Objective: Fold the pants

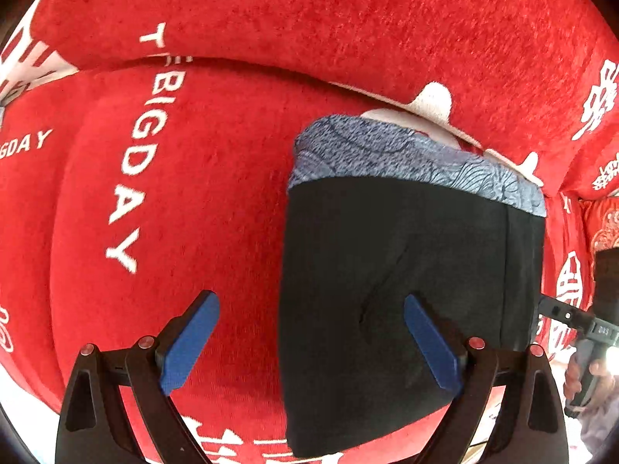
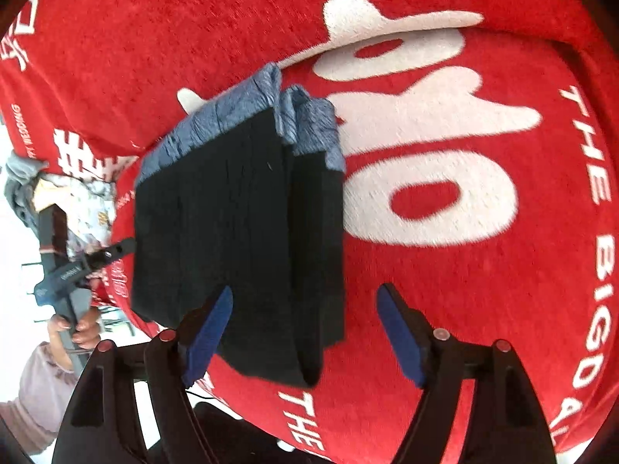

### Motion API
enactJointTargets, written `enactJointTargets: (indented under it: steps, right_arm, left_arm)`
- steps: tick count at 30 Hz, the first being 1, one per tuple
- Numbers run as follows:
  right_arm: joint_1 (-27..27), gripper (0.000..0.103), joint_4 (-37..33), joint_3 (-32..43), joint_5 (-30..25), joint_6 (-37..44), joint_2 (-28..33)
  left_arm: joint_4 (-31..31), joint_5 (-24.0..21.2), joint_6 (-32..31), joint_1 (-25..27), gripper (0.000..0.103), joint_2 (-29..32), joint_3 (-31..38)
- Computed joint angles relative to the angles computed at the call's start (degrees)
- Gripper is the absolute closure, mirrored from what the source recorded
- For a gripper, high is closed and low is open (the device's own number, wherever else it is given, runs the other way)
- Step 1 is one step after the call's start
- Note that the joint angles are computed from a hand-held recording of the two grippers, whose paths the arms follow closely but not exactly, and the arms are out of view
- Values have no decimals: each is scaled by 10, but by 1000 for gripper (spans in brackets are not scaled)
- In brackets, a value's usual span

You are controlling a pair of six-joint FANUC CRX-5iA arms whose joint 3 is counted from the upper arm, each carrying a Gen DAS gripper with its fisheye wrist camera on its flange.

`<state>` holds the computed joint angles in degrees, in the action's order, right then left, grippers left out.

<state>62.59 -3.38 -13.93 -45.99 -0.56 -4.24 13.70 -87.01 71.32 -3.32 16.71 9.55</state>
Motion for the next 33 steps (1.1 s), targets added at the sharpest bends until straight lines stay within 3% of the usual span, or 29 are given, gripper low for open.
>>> enactJointTargets:
  steps: [11, 13, 17, 21, 23, 26, 29, 33]
  right_arm:
    - [-62, 20, -143, 11, 92, 173, 39]
    - [-66, 19, -154, 5, 112, 177, 41]
    - [-72, 19, -165, -18, 164, 155, 37]
    - [-73, 23, -169, -31, 183, 121, 32]
    - [-67, 38, -159, -37, 193, 105, 29]
    - [-54, 52, -116, -46, 204, 69, 21]
    - [-41, 57, -76, -53, 215, 37, 11]
    - [-27, 58, -41, -61, 238, -9, -3]
  left_arm:
    - [78, 1, -46, 8, 6, 38, -31]
    - [88, 10, -48, 5, 0, 44, -38]
    - [103, 18, -49, 2, 0, 52, -50]
    - [94, 22, -32, -4, 0, 46, -50]
    - [99, 31, -29, -8, 11, 34, -57]
    - [100, 48, -38, -6, 28, 3, -73]
    - [108, 55, -48, 0, 41, -22, -86]
    - [96, 34, -61, 15, 42, -52, -83]
